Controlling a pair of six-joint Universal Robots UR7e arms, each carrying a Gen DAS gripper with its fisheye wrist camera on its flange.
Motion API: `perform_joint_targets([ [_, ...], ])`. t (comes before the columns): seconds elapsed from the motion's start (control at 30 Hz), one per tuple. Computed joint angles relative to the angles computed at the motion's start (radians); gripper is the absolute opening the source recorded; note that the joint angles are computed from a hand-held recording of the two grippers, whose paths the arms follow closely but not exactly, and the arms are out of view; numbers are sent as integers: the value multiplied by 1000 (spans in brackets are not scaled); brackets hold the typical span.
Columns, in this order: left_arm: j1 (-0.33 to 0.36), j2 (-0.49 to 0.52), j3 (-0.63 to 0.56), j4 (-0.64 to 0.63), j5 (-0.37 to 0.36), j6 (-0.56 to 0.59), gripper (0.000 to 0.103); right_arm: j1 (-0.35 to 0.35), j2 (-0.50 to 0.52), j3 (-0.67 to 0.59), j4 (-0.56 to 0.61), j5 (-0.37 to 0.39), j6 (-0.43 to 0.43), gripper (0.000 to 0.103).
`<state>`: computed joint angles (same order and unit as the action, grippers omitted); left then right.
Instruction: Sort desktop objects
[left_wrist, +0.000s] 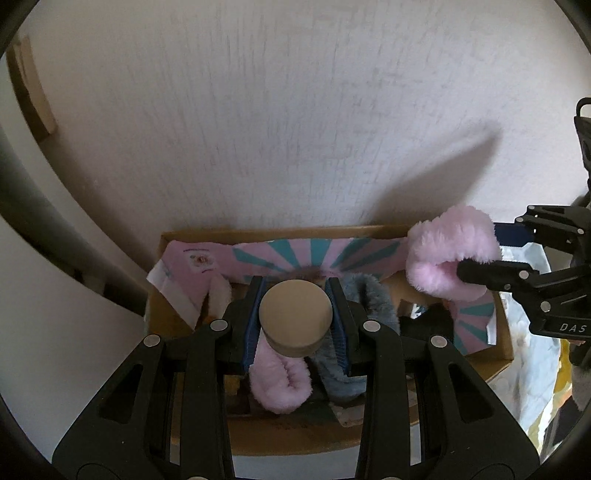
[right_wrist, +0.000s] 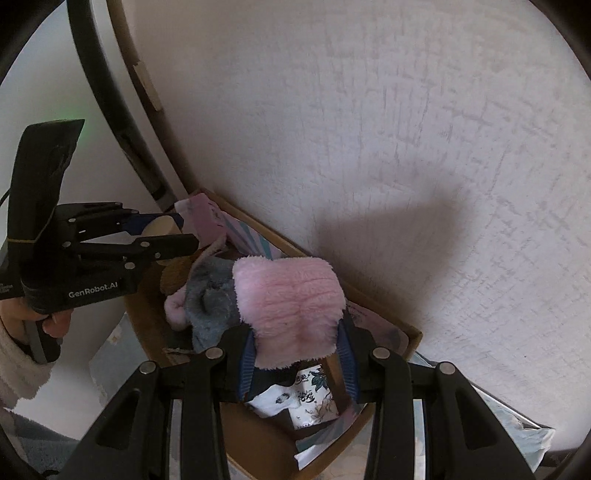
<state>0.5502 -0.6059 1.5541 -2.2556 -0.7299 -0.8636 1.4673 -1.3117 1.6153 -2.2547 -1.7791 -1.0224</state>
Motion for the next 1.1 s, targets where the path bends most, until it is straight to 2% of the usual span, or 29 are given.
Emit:
perform_joint_targets([
  [0.1,15,-1,-4,-11,-45,-4,32,1,13,-6,5,-7,16,37],
  [0.13,17,-1,-10,7,-51,-24,37,-1,19,-18,31,-5,29,40],
  [0.2,17,-2,-22,53,-47,-65,78,-3,31,-39,79,4,70,45],
  [0.23,13,-3,-21,63,-34,-80,101,-5,32,-39,84,5,85,56],
  [0.27,4,-9,-7,54,-7,-93,103,-6,31,-35,75,1,95,65],
  [0.3,-3,-13,0,49,2,-97,103,-6,28,-26,54,-4,101,88],
  [0.33,-6,-15,-5,74,1,-110,103,-8,24,-17,32,-1,106,98],
  [0.37,-11,-14,-15,107,2,-124,103,-11,18,-16,26,7,114,101],
  [0.5,-32,-2,-51,193,12,-142,103,-28,-6,-2,22,17,158,102],
  [0.63,-31,-3,-61,209,-27,-173,103,-33,-28,19,-6,1,166,102],
  [0.73,-41,-5,-50,186,-30,-204,103,-31,-38,33,-21,-18,179,102],
  [0.9,-76,3,-83,285,23,-246,103,-25,-70,41,-31,-69,208,102],
  [1.0,-108,-12,-81,275,42,-243,103,-15,-93,58,-55,-123,248,102],
  [1.1,-142,-21,-110,348,62,-312,103,-8,-139,91,-107,-158,265,102],
])
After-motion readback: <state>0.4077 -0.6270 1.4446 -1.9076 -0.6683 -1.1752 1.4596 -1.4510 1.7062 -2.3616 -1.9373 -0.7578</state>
